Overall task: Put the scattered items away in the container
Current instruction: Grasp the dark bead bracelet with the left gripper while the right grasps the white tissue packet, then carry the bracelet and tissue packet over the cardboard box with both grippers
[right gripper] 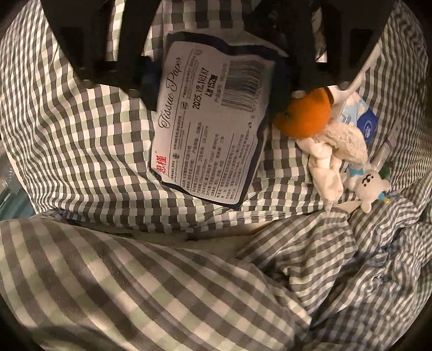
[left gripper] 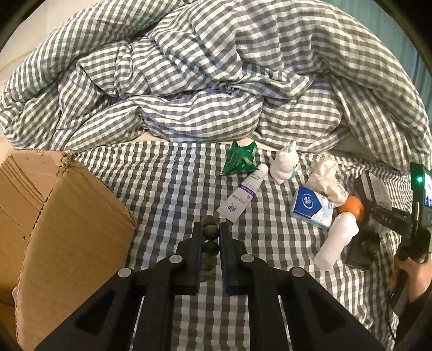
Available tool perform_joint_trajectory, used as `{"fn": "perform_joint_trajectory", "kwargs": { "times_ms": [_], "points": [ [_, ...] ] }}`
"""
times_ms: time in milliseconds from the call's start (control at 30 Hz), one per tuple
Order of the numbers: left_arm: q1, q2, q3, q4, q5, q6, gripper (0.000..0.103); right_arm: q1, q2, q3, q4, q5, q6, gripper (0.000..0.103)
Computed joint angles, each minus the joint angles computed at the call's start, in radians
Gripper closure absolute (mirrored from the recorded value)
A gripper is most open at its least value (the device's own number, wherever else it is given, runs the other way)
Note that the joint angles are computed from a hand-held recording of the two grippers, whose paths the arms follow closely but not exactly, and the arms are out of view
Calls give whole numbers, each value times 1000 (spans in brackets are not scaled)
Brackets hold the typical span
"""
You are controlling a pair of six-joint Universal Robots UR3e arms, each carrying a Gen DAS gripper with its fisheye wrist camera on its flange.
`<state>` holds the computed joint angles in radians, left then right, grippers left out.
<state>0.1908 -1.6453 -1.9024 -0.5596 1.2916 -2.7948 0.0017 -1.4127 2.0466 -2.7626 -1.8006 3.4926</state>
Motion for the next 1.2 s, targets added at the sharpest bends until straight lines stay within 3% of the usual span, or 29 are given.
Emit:
{"fn": "perform_joint_trajectory", "kwargs": {
  "times_ms": [133, 433, 600, 967, 1200],
  "points": [
    [7, 34, -6, -17, -14, 1, 92, -5, -80, 62, -26, 20, 1, 62],
    [84, 191, -9, -137, -97, 17, 92, 70, -366, 88, 59, 36, 32, 62],
    [186, 335, -1, -266, -176, 60, 92, 211, -444, -16, 160, -70, 74, 62],
    [498, 582, 98, -628, -363, 248, 92, 563, -344, -303, 269, -337, 154, 62],
    [778, 656, 196, -878, -488, 466, 92, 679, -250, -422, 267, -387, 182, 62]
  ]
}}
